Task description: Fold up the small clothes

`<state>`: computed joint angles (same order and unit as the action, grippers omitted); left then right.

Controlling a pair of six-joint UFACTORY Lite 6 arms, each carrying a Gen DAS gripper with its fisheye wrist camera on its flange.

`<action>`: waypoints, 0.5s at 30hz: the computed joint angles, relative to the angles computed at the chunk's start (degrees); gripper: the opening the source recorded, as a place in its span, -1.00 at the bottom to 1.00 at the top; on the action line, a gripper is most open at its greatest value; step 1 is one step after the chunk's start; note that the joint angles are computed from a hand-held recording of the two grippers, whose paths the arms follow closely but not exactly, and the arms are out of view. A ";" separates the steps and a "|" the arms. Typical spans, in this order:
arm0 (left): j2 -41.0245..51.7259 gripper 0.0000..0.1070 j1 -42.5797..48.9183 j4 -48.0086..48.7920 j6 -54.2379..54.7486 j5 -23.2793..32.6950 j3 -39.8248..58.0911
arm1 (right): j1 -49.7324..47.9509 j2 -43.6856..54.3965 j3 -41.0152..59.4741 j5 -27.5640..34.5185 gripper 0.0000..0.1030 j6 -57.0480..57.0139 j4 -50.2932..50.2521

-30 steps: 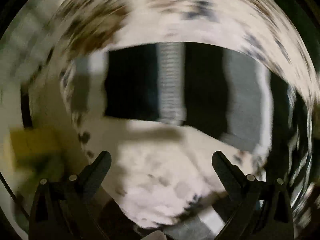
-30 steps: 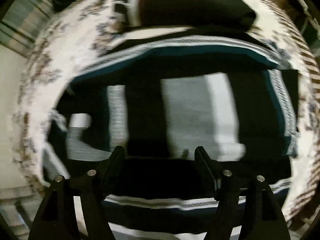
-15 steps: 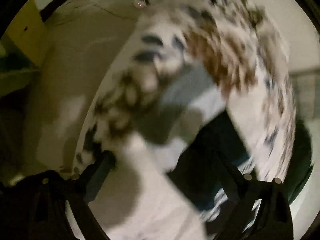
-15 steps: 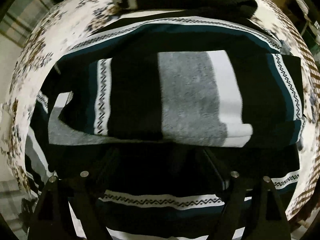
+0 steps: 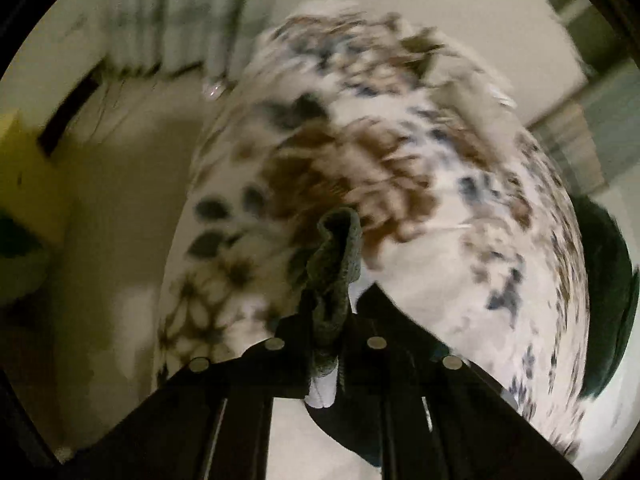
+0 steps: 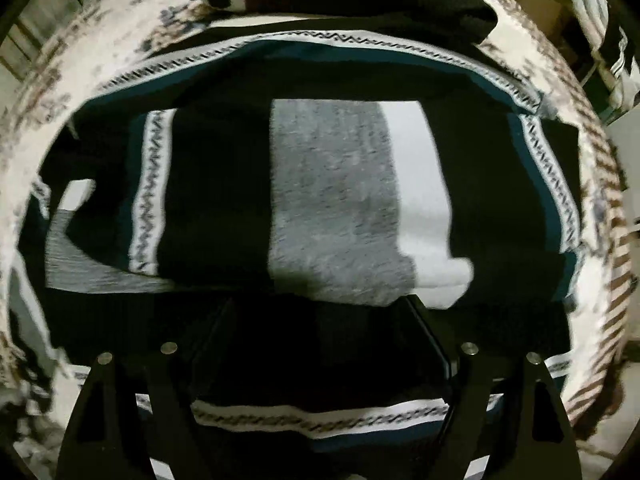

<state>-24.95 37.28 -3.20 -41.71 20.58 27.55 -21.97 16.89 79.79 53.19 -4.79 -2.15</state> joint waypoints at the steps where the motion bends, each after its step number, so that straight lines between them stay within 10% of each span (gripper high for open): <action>1: -1.64 -0.86 -2.13 3.68 -2.06 1.83 1.39 | 0.09 0.03 0.43 -0.04 0.86 0.35 -0.99; 7: -3.78 -0.87 -22.93 23.01 -18.21 12.76 13.61 | -0.06 -0.07 2.70 -1.58 0.92 -0.29 -3.05; 15: 16.92 -0.87 -52.91 33.42 -25.61 20.36 44.03 | -6.36 4.77 9.28 1.31 0.92 -5.89 6.13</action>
<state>-8.03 -15.62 30.21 -67.32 40.95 71.58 -28.33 21.66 89.08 54.50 -10.67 3.99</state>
